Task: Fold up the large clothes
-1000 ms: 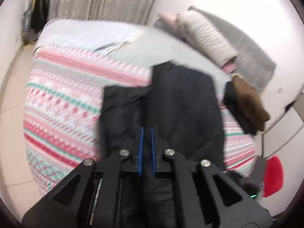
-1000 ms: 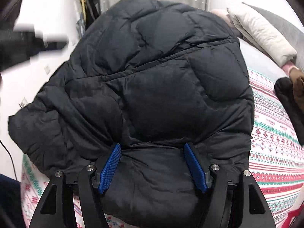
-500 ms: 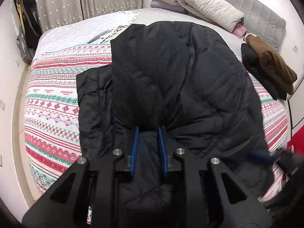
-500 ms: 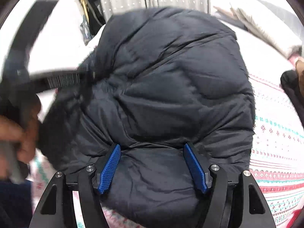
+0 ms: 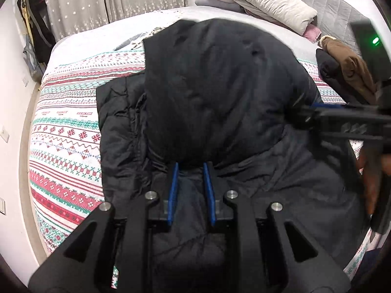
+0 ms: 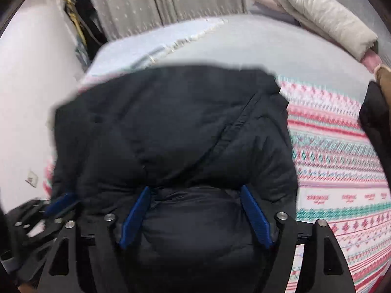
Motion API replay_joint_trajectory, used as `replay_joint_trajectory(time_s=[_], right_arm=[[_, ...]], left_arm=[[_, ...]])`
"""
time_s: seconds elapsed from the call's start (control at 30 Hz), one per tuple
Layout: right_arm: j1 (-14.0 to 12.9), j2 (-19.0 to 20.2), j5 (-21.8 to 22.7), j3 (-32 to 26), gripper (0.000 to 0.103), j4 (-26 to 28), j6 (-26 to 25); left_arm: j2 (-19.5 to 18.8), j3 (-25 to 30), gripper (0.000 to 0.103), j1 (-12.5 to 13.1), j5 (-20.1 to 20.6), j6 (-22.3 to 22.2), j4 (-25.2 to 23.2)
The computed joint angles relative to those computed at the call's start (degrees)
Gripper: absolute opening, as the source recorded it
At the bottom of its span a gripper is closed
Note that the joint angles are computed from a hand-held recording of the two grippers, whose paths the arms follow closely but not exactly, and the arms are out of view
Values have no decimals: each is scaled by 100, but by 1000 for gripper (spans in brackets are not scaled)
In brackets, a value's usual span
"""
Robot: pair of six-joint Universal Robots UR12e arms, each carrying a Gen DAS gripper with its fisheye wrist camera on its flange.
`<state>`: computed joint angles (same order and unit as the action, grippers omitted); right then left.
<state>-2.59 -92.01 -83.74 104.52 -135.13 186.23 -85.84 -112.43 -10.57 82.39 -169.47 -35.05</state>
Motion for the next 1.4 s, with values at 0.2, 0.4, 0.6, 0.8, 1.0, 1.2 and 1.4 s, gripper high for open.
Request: replay_joint_trajectory(time_s=[0.2,0.4,0.6,0.8,1.0,1.2,1.4], right_arm=[[82,181,-294,-151,82,278,-33],[116,297,-375,-198,87,324,-57],[206,467,-481,-283,91,150,42],[26,249,155,-293,92,-216,13],[64,593,199,-787,92,-357,3],[262,1313,-262,-1459,99,645,87],[433,1587,-774,-1712,103,1054,98]], left_arm=[[-82,55,24,-59,153,13,-44],[-165,111,24,-111,217,-50,-92],[-228,140,24,-133,257,-20,-47],[-180,62,24,-122,156,25,58],[-152,37,24,-56,49,62,56],[-176,11,24,-16,-25,103,168],[-236,59,23,-16,6,152,156]])
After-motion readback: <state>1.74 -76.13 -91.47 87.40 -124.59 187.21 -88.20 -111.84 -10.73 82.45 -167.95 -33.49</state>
